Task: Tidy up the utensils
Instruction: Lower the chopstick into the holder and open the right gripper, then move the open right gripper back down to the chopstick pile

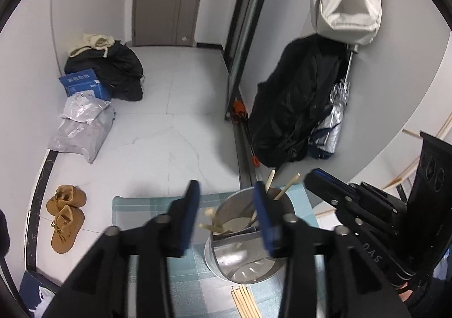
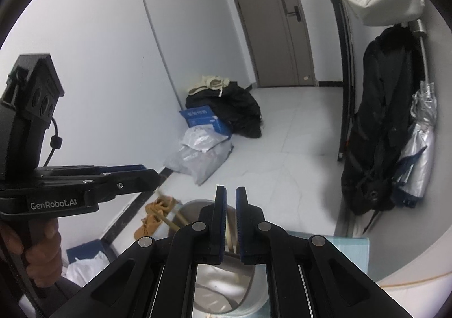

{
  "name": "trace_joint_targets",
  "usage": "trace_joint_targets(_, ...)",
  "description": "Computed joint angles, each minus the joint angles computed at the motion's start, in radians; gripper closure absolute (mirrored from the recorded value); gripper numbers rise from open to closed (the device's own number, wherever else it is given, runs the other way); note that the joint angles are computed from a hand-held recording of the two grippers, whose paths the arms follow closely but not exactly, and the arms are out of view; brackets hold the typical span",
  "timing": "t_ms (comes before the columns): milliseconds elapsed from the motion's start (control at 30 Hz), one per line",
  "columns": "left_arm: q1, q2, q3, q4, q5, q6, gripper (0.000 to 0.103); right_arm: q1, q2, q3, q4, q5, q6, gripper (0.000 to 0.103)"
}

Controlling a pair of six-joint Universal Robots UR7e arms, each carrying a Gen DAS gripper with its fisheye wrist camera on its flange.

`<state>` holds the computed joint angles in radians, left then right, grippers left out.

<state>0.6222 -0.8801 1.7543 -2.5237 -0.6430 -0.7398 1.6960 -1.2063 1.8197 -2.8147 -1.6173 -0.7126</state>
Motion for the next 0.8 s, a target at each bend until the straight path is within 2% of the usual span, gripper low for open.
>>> trace_joint_targets(67, -0.012, -0.002, 0.012, 0.001, 0.029, -0.013, 0.06, -0.001, -0.024, 0.019, -0.011, 0.006, 0.009, 0.091)
trace_joint_targets(133, -0.028, -0.006, 0.017, 0.032, 0.059, -0.051, 0.056, 0.002, -0.047, 0.039, -0.031, 0.007, 0.023, 0.083)
trace_joint_targets(200, -0.047, -0.013, 0.026, 0.055, 0.082, -0.09, 0.051, 0.002, -0.064, 0.054, -0.046, 0.012, 0.033, 0.07)
trace_joint_targets(300, -0.073, -0.021, 0.043, 0.09, 0.124, -0.158, 0.04, 0.01, -0.1, 0.086, -0.074, 0.011, 0.041, 0.063)
trace_joint_targets(333, -0.08, -0.023, 0.048, 0.096, 0.136, -0.173, 0.039, 0.013, -0.113, 0.097, -0.083, 0.011, 0.042, 0.062)
trace_joint_targets(400, -0.095, -0.032, 0.059, 0.131, 0.155, -0.22, 0.038, 0.016, -0.134, 0.119, -0.103, 0.009, 0.04, 0.049)
trace_joint_targets(433, -0.102, -0.036, 0.065, 0.137, 0.16, -0.233, 0.038, 0.018, -0.149, 0.134, -0.116, 0.009, 0.038, 0.046)
trace_joint_targets(500, -0.116, -0.043, 0.073, 0.172, 0.177, -0.277, 0.036, 0.021, -0.172, 0.159, -0.135, 0.01, 0.036, 0.043)
trace_joint_targets(600, -0.14, -0.051, 0.086, 0.23, 0.2, -0.342, 0.028, 0.019, -0.206, 0.192, -0.144, 0.012, 0.036, 0.04)
trace_joint_targets(800, -0.179, -0.055, 0.113, 0.272, 0.226, -0.408, 0.025, 0.003, -0.274, 0.262, -0.175, 0.031, 0.025, 0.032)
